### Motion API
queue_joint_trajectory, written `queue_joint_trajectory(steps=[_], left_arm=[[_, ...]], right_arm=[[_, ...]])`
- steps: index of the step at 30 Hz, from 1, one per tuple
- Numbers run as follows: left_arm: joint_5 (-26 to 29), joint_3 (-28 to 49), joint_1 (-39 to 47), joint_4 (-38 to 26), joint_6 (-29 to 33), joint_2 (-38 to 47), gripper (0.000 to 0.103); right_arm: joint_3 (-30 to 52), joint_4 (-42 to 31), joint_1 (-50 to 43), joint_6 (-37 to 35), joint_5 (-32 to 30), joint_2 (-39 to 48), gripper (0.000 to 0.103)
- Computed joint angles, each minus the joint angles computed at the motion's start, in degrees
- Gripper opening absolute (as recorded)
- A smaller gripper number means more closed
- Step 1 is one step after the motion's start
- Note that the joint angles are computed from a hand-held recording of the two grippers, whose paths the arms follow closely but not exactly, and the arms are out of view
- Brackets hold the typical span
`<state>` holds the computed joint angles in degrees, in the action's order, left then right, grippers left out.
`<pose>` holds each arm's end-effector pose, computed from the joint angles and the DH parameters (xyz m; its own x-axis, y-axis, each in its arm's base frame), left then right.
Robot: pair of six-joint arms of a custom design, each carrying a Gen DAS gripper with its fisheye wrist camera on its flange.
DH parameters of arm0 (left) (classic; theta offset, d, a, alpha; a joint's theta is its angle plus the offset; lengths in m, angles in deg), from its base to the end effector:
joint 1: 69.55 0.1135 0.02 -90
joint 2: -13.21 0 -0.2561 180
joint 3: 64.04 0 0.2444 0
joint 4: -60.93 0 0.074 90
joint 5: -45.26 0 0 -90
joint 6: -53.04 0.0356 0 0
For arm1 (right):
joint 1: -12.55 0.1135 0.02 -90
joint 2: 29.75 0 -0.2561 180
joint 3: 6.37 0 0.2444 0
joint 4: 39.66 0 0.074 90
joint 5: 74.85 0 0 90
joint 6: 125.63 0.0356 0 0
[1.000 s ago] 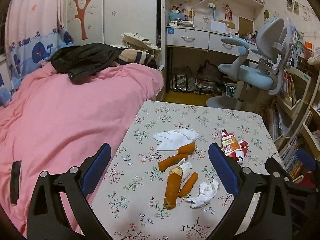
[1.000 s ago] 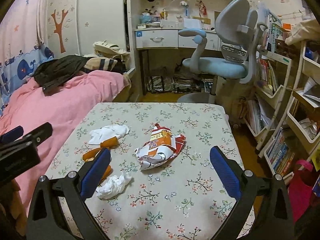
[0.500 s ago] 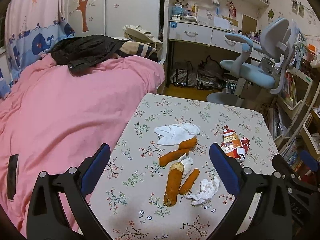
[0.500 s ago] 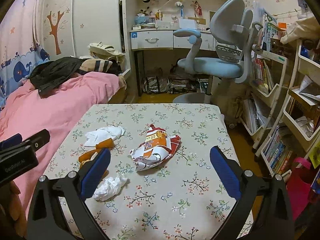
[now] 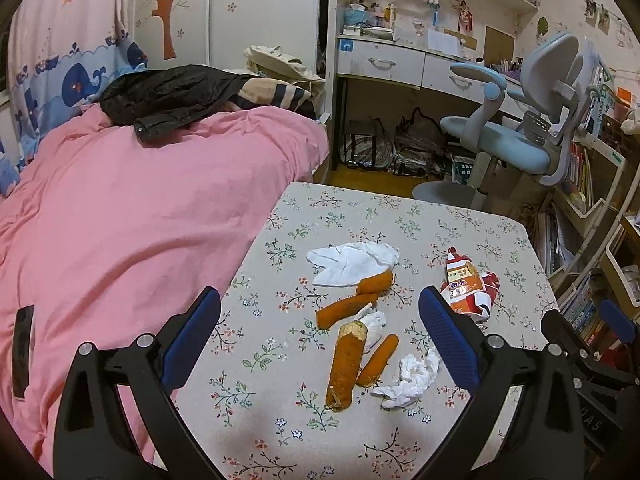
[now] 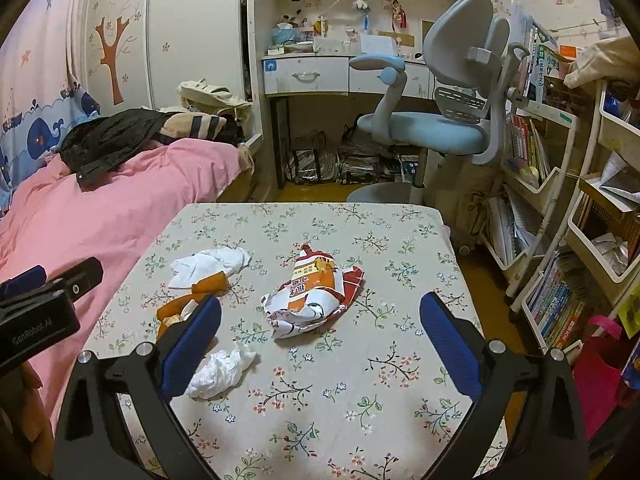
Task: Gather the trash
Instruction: 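Raise both tools from the bin and hold them over the table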
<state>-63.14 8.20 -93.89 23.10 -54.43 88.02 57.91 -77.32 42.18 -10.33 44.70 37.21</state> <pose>0.2590 -0.1048 0.2798 -0.6149 -0.0345 -0.7878 -0.0131 0.9994 -0.0335 0.2207 0.1053 0.2698 -0.5529 0.1132 -0.8255 0.1470 0.9884 0.0371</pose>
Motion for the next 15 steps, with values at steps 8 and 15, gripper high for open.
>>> queue_joint_trajectory(steps=[8, 15], left_arm=[[0.27, 0.04, 0.17, 0.19, -0.03, 0.58, 0.096], [0.20, 0.15, 0.13, 0.19, -0.30, 1.16, 0.096]], right_arm=[[0.24, -0.06, 0.15, -0.14, -0.23, 0.69, 0.096], [0.61, -0.29, 0.40, -0.32, -0.29, 1.25, 0.096]])
